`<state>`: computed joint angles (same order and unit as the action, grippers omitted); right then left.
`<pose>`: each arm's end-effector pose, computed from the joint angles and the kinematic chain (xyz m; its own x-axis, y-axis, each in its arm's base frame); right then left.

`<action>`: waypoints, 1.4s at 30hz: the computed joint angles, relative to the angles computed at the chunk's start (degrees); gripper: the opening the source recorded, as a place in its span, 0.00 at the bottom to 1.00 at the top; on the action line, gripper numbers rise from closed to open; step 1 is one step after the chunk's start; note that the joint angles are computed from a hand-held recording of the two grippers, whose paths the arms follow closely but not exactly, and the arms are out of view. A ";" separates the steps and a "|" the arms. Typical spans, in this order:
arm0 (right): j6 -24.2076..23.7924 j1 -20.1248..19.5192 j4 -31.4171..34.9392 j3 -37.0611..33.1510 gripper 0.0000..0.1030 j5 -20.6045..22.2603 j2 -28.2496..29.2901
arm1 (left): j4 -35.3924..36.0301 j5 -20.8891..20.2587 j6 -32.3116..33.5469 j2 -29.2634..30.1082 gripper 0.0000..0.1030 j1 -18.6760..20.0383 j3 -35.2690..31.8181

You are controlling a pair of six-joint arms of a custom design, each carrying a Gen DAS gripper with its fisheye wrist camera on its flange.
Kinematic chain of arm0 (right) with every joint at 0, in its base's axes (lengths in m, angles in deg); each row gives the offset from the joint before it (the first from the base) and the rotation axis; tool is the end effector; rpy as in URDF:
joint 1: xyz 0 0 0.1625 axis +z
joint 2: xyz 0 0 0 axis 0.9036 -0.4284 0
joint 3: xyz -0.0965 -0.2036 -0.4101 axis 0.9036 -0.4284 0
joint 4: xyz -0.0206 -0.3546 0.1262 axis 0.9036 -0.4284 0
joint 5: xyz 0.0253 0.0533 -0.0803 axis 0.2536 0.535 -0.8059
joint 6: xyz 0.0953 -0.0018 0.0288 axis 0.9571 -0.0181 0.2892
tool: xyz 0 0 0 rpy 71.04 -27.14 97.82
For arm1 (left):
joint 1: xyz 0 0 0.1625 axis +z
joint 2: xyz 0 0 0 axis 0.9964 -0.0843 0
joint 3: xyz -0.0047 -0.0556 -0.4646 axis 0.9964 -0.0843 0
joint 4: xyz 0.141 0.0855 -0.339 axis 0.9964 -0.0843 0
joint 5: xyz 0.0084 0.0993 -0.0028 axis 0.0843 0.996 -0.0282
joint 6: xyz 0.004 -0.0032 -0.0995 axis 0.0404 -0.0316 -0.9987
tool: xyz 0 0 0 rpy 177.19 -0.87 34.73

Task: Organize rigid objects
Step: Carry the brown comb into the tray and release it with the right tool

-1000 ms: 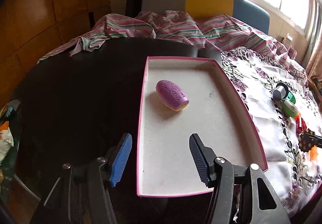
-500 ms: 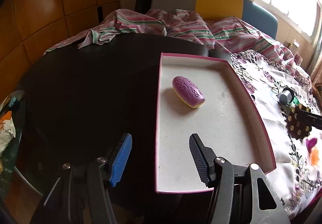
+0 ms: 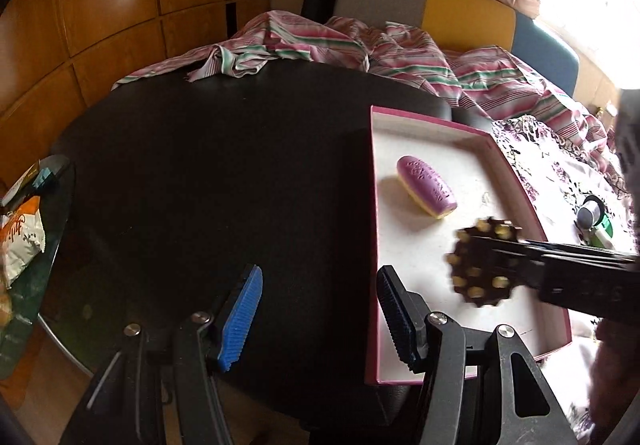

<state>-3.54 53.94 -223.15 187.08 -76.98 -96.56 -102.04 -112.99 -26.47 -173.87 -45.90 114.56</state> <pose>0.3866 -0.4891 0.0188 -0.7861 -0.5459 0.2899 -0.5866 0.8067 -0.0718 -0.1056 -0.3747 0.3038 -0.7035 -0.3492 -0.6190 0.2399 0.7031 -0.6694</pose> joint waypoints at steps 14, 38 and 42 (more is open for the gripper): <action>1.66 -0.48 -5.53 2.71 0.53 2.57 -2.08 | -0.01 0.49 -0.30 -0.35 0.65 -1.22 0.27; -4.92 1.86 -22.69 11.43 0.53 -15.55 -5.80 | -0.09 0.46 1.29 1.45 0.73 -5.39 -0.32; -5.41 1.78 -23.44 12.02 0.53 -16.58 -6.15 | -0.46 0.46 1.96 1.84 0.74 -5.75 -0.40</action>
